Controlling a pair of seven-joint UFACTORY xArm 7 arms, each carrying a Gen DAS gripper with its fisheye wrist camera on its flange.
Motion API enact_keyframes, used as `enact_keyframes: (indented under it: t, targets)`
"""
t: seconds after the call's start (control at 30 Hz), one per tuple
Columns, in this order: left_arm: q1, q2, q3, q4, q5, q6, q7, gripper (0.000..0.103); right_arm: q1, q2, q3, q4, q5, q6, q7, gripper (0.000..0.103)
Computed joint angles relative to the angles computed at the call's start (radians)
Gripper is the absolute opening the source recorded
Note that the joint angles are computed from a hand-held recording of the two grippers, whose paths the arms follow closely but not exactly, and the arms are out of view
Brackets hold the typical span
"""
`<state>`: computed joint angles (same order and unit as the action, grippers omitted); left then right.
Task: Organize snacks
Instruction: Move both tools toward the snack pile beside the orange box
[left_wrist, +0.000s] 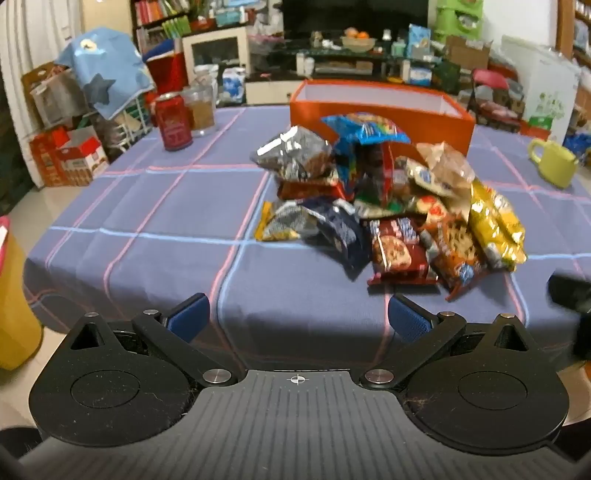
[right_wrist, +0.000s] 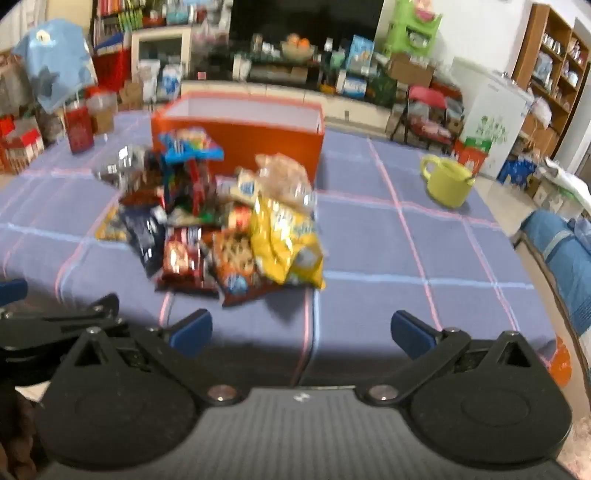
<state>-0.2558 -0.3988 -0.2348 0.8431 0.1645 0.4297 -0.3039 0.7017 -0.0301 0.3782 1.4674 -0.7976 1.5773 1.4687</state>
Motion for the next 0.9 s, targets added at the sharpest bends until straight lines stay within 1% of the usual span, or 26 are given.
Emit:
enact_keyframes:
  t: [0.07, 0.13, 0.17, 0.2, 0.23, 0.27, 0.3, 0.33, 0.37, 0.4, 0.47, 0.5, 0.6, 0.67, 0.73, 0.8, 0.87, 0.9]
  targets:
    - [-0.047, -0.009, 0.069, -0.009, -0.08, -0.043, 0.069, 0.092, 0.009, -0.034, 0.016, -0.037, -0.087, -0.004, 0.049, 0.102]
    - [-0.102, -0.022, 0.146, -0.021, -0.189, -0.098, 0.148, 0.092, 0.013, -0.075, 0.048, -0.088, -0.213, 0.005, 0.113, 0.102]
    - [-0.141, -0.028, 0.197, -0.026, -0.26, -0.129, 0.199, 0.092, 0.013, -0.094, 0.071, -0.119, -0.291, 0.023, 0.153, 0.102]
    - [-0.157, -0.027, 0.219, -0.021, -0.299, -0.139, 0.235, 0.092, 0.011, -0.116, 0.095, -0.16, -0.375, 0.042, 0.194, 0.102]
    - [-0.149, -0.02, 0.221, -0.009, -0.31, -0.141, 0.259, 0.092, 0.007, -0.134, 0.114, -0.203, -0.449, 0.054, 0.225, 0.102]
    - [-0.115, -0.007, 0.197, 0.009, -0.288, -0.138, 0.262, 0.092, -0.009, -0.156, 0.131, -0.247, -0.499, 0.047, 0.233, 0.102]
    - [-0.077, 0.006, 0.167, 0.026, -0.259, -0.13, 0.252, 0.092, -0.01, -0.177, 0.118, -0.277, -0.507, 0.016, 0.212, 0.102]
    - [-0.046, 0.023, 0.142, 0.05, -0.231, -0.11, 0.241, 0.092, -0.02, -0.202, 0.096, -0.297, -0.474, -0.043, 0.16, 0.102]
    - [-0.034, 0.039, 0.13, 0.07, -0.219, -0.09, 0.24, 0.092, -0.034, -0.214, 0.074, -0.299, -0.416, -0.093, 0.107, 0.102]
    - [-0.023, 0.054, 0.118, 0.087, -0.208, -0.073, 0.235, 0.092, -0.048, -0.216, 0.065, -0.296, -0.376, -0.114, 0.084, 0.102]
    - [-0.001, 0.086, 0.088, 0.119, -0.173, -0.053, 0.214, 0.092, -0.078, -0.228, 0.056, -0.307, -0.321, -0.152, 0.094, 0.102]
    - [0.003, 0.104, 0.076, 0.139, -0.155, -0.037, 0.207, 0.092, -0.091, -0.237, 0.048, -0.315, -0.291, -0.187, 0.102, 0.102]
    - [-0.008, 0.153, 0.062, 0.174, -0.132, -0.029, 0.213, 0.092, -0.128, -0.243, 0.039, -0.332, -0.234, -0.275, 0.112, 0.102]
    - [-0.013, 0.172, 0.051, 0.192, -0.111, -0.027, 0.206, 0.092, -0.155, -0.224, 0.055, -0.313, -0.233, -0.289, 0.098, 0.102]
    - [-0.011, 0.193, 0.041, 0.211, -0.078, -0.023, 0.187, 0.092, -0.164, -0.208, 0.091, -0.298, -0.239, -0.265, 0.102, 0.102]
    - [-0.007, 0.216, 0.029, 0.24, -0.039, 0.004, 0.149, 0.092, -0.17, -0.188, 0.1, -0.283, -0.25, -0.263, 0.096, 0.102]
    - [-0.007, 0.238, 0.026, 0.264, -0.004, 0.024, 0.12, 0.092, -0.171, -0.184, 0.093, -0.28, -0.249, -0.269, 0.085, 0.102]
    - [-0.011, 0.243, 0.031, 0.27, -0.001, 0.028, 0.12, 0.092, -0.172, -0.181, 0.091, -0.277, -0.25, -0.272, 0.081, 0.102]
